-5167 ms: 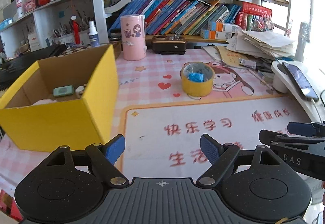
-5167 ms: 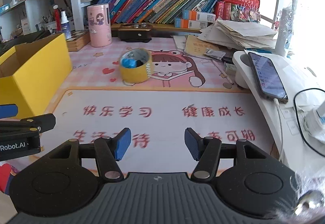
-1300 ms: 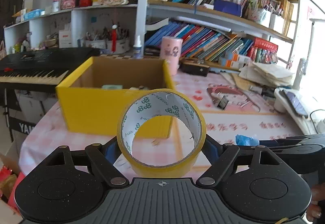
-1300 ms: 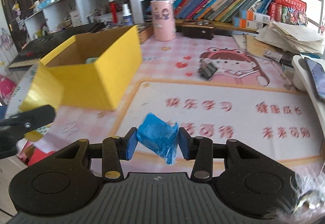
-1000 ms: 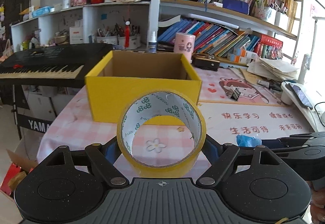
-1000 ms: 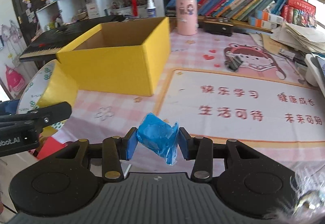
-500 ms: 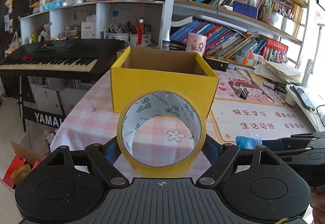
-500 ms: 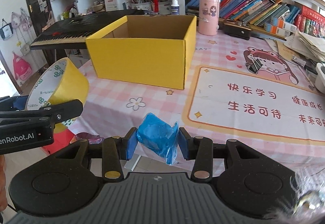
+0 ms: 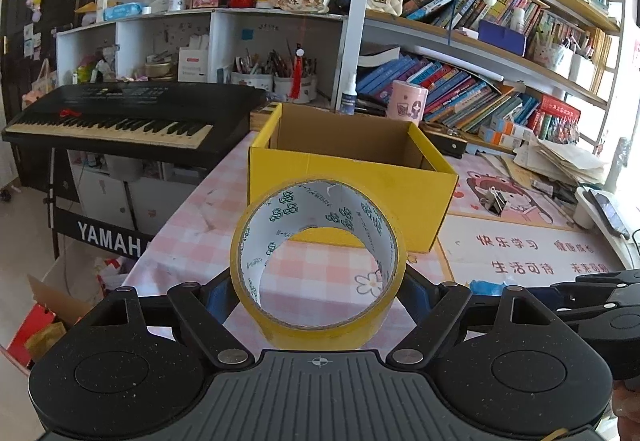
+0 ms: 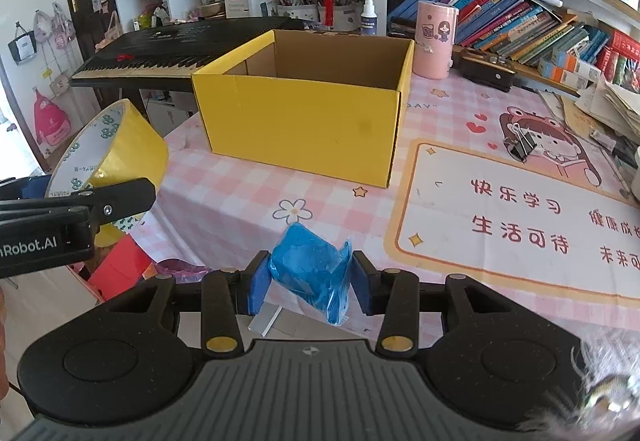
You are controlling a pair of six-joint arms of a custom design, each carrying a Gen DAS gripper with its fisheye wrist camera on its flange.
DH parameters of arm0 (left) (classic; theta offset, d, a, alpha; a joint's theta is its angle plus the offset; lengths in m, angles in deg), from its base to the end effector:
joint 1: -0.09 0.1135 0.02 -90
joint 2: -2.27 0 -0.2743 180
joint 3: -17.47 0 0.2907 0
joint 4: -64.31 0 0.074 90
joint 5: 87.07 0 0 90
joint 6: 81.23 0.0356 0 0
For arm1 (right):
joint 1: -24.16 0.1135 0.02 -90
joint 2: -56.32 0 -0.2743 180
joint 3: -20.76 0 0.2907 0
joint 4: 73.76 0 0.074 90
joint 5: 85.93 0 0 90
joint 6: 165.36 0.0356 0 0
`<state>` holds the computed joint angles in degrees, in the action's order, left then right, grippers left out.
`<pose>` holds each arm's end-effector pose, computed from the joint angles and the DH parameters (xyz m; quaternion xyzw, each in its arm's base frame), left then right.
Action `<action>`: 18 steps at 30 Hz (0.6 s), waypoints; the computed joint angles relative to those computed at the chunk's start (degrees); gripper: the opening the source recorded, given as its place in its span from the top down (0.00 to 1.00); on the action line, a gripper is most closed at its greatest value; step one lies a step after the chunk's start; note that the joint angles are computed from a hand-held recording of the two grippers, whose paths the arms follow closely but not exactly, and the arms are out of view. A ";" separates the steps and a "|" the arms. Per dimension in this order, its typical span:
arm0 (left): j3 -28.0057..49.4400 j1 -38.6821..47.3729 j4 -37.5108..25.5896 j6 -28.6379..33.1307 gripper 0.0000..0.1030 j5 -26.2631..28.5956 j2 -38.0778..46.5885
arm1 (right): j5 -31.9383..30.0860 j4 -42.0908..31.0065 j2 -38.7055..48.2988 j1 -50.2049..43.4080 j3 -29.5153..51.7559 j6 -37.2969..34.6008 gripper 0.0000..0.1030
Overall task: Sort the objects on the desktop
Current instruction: 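Carry the tape roll and blue bag in both grippers to the yellow box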
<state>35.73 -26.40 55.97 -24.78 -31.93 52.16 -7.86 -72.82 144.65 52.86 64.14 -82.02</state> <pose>0.1611 -0.0576 0.1045 -0.1797 0.8551 0.0332 0.4851 0.2561 0.1486 0.1067 -0.3167 0.8600 0.1682 0.3631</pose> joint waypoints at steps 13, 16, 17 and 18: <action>7.64 11.36 17.27 9.92 0.20 6.24 15.77 | -2.51 3.14 6.14 -0.80 8.85 -3.63 0.61; 12.32 14.42 20.90 12.68 0.20 7.79 22.23 | -4.05 2.91 9.11 -1.73 14.36 -3.18 0.61; 14.22 15.40 21.70 13.45 0.20 8.27 24.53 | -4.58 2.68 10.17 -2.03 16.26 -3.12 0.61; 15.99 16.30 22.41 14.28 0.20 8.79 26.64 | -5.31 2.18 11.39 -2.43 18.54 -3.22 0.61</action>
